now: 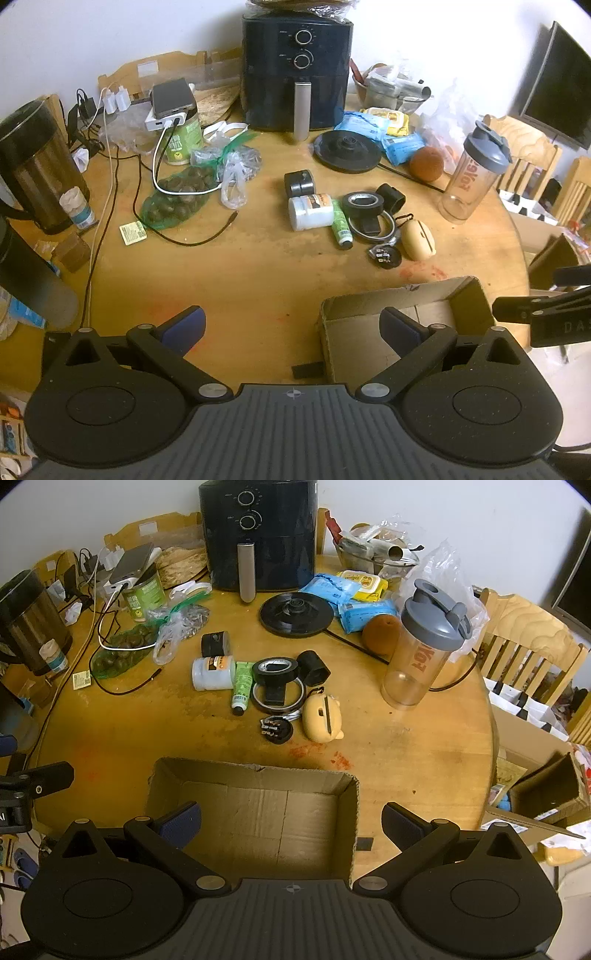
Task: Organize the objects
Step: 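Move the right gripper toward the yellow cartoon figure on the table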
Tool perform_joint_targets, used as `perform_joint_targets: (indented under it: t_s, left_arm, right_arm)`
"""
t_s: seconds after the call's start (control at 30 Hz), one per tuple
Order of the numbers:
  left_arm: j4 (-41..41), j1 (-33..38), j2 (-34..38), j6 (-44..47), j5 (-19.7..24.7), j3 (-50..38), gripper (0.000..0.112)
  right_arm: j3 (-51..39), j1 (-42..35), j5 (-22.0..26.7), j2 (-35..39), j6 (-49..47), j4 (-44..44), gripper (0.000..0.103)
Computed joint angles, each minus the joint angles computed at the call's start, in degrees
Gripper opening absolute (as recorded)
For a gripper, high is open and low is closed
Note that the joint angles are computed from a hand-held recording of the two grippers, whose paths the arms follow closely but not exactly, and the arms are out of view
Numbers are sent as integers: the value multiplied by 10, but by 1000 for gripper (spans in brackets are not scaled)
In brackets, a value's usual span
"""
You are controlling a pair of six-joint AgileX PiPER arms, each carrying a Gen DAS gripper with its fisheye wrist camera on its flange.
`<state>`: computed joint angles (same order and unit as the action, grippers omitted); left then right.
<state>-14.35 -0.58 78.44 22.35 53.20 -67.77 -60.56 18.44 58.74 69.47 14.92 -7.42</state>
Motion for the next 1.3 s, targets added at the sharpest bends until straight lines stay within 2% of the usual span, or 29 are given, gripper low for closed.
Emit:
perform_joint_targets:
  t_s: [0.33,0.53,0.77,1.0,1.3]
  left_arm:
    - [-15,10,0,20,22,10,103]
    - [9,-14,15,-10,44,6,103]
    - [30,-43,44,-46,78,-9,103]
    - [62,-89,79,-119,98,-41,103]
    - [68,-140,98,-190,88,-53,103]
  right_arm:
    - [10,12,12,-7,8,-1,103]
    - [16,-12,22,2,-22,23,103]
    - [19,-71,22,40,-109,89,103]
    - [6,-136,25,82,-204,135,103]
    - [1,-230,21,122,-320,191,103]
